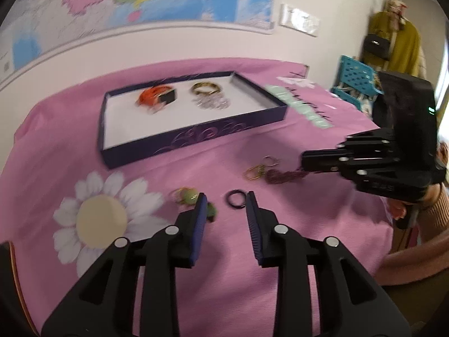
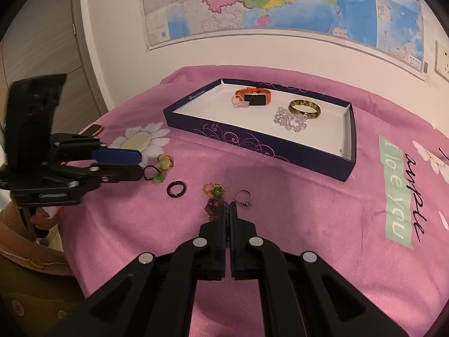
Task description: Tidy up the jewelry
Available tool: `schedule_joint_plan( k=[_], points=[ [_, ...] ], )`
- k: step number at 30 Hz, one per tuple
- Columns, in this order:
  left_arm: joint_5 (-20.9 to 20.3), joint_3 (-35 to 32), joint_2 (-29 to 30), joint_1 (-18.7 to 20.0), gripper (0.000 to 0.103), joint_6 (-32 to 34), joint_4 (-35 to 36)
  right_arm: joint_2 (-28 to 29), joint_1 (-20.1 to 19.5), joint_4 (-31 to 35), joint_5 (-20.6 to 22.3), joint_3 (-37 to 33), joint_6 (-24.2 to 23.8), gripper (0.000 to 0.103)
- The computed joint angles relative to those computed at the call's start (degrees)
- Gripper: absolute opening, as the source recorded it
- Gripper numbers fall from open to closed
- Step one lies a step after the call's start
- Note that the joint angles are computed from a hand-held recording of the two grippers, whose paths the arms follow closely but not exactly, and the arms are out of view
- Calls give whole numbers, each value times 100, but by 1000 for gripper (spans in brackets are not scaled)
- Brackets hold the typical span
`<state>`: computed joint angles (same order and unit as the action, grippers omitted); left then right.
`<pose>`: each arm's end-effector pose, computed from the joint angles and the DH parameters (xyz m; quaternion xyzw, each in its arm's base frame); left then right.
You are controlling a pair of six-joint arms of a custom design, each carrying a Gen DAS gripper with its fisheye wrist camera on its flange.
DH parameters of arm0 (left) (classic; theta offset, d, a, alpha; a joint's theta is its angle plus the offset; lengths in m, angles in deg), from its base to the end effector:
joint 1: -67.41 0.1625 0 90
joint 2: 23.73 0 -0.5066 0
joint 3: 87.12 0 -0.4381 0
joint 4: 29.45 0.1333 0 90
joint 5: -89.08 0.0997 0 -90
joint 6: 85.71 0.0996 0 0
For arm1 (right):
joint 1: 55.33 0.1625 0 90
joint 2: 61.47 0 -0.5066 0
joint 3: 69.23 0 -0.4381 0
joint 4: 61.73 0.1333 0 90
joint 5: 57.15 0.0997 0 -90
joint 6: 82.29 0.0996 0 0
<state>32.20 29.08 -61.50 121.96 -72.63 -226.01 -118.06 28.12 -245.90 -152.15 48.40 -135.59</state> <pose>-0.2041 -0.6103 0.0170 0.3190 0.8761 -0.2821 0.2260 0.0521 -0.6389 0.1735 0.3685 -0.8839 0.2260 0.1783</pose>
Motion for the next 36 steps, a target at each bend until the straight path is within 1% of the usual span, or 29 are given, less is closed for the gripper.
schedule_joint_plan(
  k=[4, 6, 7, 8, 10, 11, 14, 15, 16, 17, 18, 21, 24, 29, 36],
  points=[
    [86, -205, 158, -15, 32, 79, 271, 35, -19, -25, -116, -27, 94, 2],
    [62, -320, 201, 19, 34, 13, 485, 41, -42, 28, -188, -52, 191, 9],
    [100, -377, 228, 27, 36, -33, 590, 36, -55, 68, -186, -55, 205, 19],
    [144, -438, 254, 39, 37, -94, 703, 34, -65, 103, -194, -58, 199, 26],
    [173, -500, 278, 62, 37, -186, 844, 57, -71, 118, -239, -63, 186, 31],
    [180, -521, 288, 70, 37, -204, 879, 65, -72, 204, -253, -85, 180, 36],
    [146, -527, 289, 78, 36, -209, 935, 130, -48, 74, -346, -49, 15, 40],
    [153, -544, 296, 82, 35, -232, 1002, 151, -32, -1, -388, -33, -43, 39],
    [170, -578, 304, 90, 34, -275, 1131, 169, -19, -73, -429, -24, -81, 32],
    [230, -596, 323, 82, 31, -289, 1173, 191, -10, -162, -469, -13, -132, 20],
    [244, -596, 331, 72, 28, -266, 1157, 188, -15, -141, -452, -21, -137, 16],
    [200, -605, 323, 88, 21, -305, 1185, 180, -25, -186, -411, -5, -130, 9],
    [139, -602, 299, 108, 21, -384, 1194, 142, -33, -176, -304, 5, -103, 8],
    [210, -565, 292, 73, 21, -417, 1035, 79, -5, -292, -94, 33, -89, 8],
    [227, -464, 172, -2, 21, -277, 598, 8, 62, -484, 161, 50, -168, 8]
  ],
)
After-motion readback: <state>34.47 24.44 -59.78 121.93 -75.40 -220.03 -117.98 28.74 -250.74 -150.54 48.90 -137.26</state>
